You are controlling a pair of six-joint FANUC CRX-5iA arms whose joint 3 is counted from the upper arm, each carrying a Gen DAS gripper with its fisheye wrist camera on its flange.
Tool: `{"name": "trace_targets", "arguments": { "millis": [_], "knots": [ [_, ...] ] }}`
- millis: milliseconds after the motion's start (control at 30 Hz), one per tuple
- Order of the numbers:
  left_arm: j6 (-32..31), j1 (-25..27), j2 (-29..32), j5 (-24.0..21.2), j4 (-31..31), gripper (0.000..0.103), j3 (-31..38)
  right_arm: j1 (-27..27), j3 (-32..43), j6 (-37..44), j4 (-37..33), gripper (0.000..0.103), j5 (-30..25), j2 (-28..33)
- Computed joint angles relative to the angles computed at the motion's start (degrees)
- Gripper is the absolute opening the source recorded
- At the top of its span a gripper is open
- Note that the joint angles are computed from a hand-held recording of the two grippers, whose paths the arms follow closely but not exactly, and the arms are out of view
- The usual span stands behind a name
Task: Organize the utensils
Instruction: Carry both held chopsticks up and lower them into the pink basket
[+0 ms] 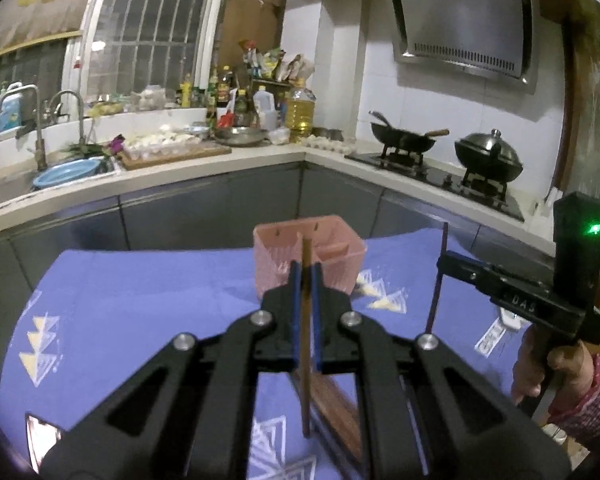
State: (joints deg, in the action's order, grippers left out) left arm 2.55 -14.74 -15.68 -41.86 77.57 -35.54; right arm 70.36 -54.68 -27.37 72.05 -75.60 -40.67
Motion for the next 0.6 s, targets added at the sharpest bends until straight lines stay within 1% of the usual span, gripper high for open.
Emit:
{"name": "trace_targets", "arguments": {
  "millis": [67,100,133,200,267,300,367,400,433,500,533,567,600],
  "knots": [
    [0.3,-1.8,1.5,1.2,1.1,0.005,2.6,-5.0,1.1,2.1,2.5,0.005,4.5,-0.5],
    [0.4,-3.0,2.6,1.9,2.4,0.005,4.8,-9.5,2.4,3.8,4.4,0.005,8.4,-0.1],
    [0.1,-4.1,3.2,2.6,3.5,0.005,6.1,-12.3,3.3,4.8,5.7,0.005,10.6,0.4],
    [-0.8,-7.0,5.1,5.4,6.3,0.005,9.6,-19.0,5.7,6.5,8.9,0.005,15.4,2.6],
    [-5.3,-12.3,6.7,12.7,12.6,0.005,12.2,-27.3,8.1,5.3,14.5,0.005,20.9,5.5],
    [-10.3,-15.8,7.8,17.0,18.6,0.005,13.4,-29.9,8.7,4.4,16.5,0.005,22.4,6.5],
    [-17.6,-20.6,9.9,22.9,27.9,0.005,15.6,-35.9,10.0,1.2,23.3,0.005,24.3,9.9],
    [-18.7,-21.5,11.0,24.3,29.5,0.005,16.6,-37.8,10.2,0.1,25.2,0.005,25.0,10.8],
    [-18.0,-22.3,12.8,25.9,29.8,0.005,18.1,-40.6,10.5,-1.9,27.8,0.005,26.2,12.7],
    [-18.2,-23.4,15.3,28.3,31.3,0.005,19.5,-43.5,10.7,-3.6,29.3,0.005,28.0,14.6],
    [-17.7,-23.5,16.3,28.8,31.2,0.005,20.0,-45.3,10.6,-4.7,29.8,0.005,29.6,16.0],
    [-14.3,-22.8,17.7,28.7,28.3,0.005,20.6,-46.8,10.5,-5.4,29.9,0.005,31.7,16.8],
    [-9.3,-21.5,18.9,27.8,23.5,0.005,21.1,-47.6,10.4,-5.7,29.8,0.005,32.9,17.3]
  ]
}}
